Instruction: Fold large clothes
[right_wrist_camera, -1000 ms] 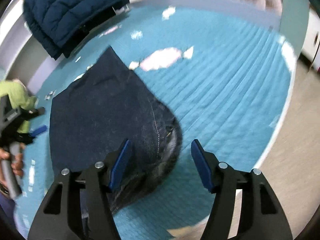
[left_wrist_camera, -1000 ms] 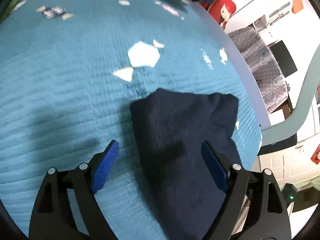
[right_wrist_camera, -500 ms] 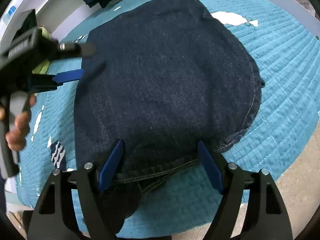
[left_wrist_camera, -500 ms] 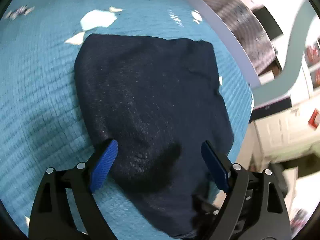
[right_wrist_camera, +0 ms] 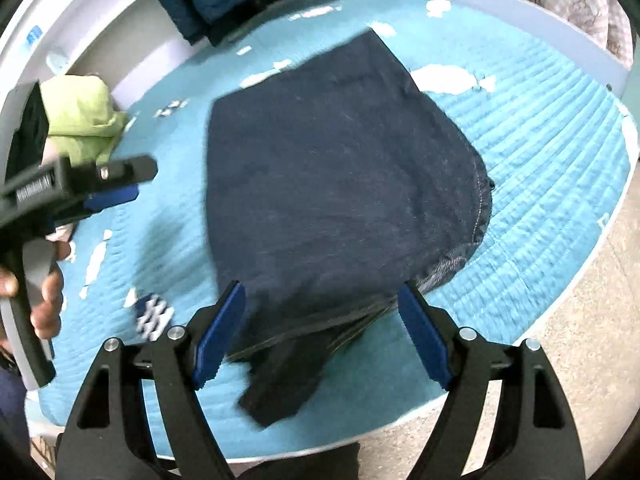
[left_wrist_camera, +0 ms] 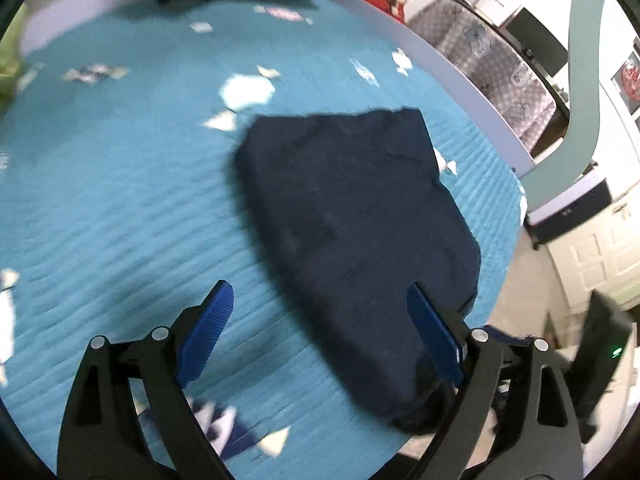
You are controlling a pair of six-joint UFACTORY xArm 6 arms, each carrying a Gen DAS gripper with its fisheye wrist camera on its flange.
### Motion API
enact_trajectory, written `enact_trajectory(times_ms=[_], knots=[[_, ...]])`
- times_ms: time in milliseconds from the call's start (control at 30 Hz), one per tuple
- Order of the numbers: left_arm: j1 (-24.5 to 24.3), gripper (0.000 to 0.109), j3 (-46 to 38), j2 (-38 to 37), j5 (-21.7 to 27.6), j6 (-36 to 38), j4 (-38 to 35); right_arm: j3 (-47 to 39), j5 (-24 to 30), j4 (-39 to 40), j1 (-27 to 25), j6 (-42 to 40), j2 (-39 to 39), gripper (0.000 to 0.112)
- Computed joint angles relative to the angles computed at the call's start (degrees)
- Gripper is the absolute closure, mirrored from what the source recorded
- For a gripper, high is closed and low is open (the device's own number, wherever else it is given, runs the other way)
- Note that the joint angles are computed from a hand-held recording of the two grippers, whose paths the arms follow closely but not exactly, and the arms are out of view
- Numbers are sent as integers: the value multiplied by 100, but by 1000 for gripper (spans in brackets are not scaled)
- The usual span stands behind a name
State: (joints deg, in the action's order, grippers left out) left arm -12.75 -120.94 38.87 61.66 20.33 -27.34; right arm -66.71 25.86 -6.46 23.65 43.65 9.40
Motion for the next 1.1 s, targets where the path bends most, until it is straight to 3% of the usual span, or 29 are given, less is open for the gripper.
enact_trajectory(times_ms=[167, 333, 533, 633, 700, 933, 1100], knots=[[205, 18, 2342, -1901, -1221, 83, 481, 38, 268, -420, 415, 409, -589, 35], [437, 16, 3999, -3504, -2043, -322, 1331, -363, 1069, -1732, 1129, 1448, -1008, 27], [950, 10, 5402, -5356, -2123, -63, 1013, -910, 1981, -2750, 2083, 2149, -1338, 26], [1235, 10, 5910, -6205, -2125, -124, 1023, -1255, 2411, -3176, 2507, 2235, -1341, 16], [1435, 10, 6177, -6741, -2038, -255, 1141, -1592, 2840, -3565, 2902, 2304, -1286, 17], [2244, 10, 6647, -8194, -1828, -228, 827, -2289, 3428, -4224, 3732, 2294, -1105, 17], [2763, 10, 6736, -8885, -1655, -242, 843, -2545, 3391, -4431, 4111, 2195, -1070, 17]])
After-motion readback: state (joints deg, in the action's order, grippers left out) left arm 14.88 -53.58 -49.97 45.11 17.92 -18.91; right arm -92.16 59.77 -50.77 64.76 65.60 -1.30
